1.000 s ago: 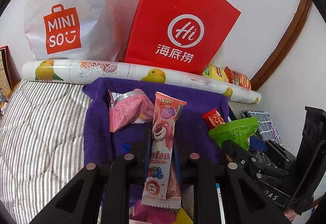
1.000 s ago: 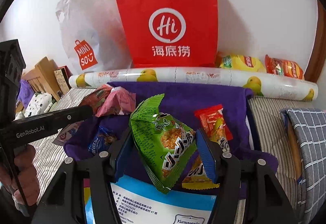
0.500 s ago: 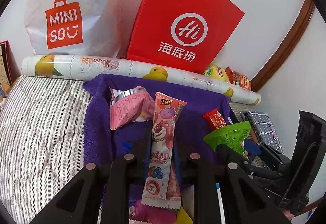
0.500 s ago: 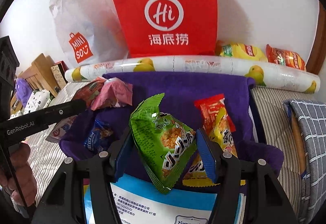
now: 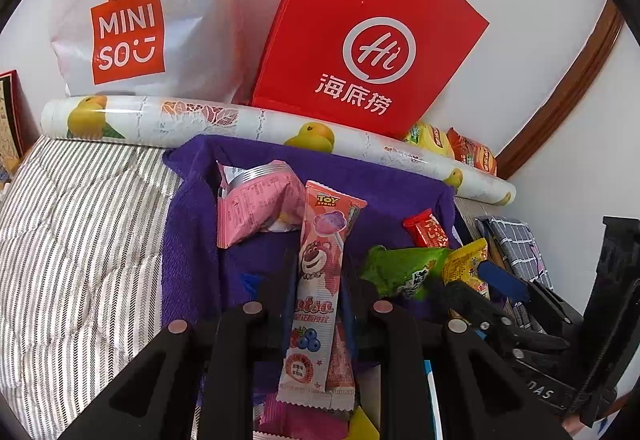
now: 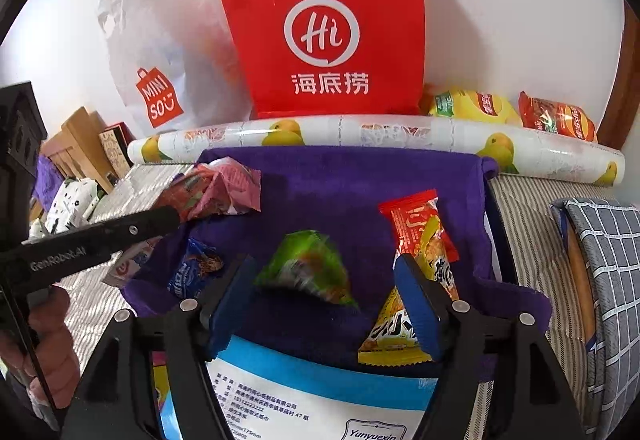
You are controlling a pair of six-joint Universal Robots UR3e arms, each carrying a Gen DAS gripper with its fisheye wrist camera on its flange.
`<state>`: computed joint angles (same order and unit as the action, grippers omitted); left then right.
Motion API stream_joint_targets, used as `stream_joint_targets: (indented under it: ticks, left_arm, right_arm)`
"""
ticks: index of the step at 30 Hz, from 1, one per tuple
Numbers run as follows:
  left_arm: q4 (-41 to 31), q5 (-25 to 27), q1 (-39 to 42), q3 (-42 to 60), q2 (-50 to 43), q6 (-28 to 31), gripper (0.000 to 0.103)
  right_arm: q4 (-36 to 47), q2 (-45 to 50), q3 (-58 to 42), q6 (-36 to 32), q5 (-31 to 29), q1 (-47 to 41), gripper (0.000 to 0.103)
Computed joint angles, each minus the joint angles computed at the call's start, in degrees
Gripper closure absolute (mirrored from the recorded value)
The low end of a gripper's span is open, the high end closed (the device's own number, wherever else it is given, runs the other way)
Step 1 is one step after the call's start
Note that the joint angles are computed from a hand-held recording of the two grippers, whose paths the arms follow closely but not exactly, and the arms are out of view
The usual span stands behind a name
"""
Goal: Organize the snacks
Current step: 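Open the right tool over the towel while the left tool releases the pink packet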
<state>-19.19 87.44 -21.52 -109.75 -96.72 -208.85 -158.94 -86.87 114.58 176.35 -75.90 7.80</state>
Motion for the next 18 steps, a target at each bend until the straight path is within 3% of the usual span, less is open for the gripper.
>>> stream_joint_targets:
  ticks: [18]
  left_arm:
    - [-1.4,0.4,0.5,0.7,-1.8,-0.4,0.084]
  right_arm:
    - [-1.2,-2.4,1.4,1.2,2.7,-1.9,0.029]
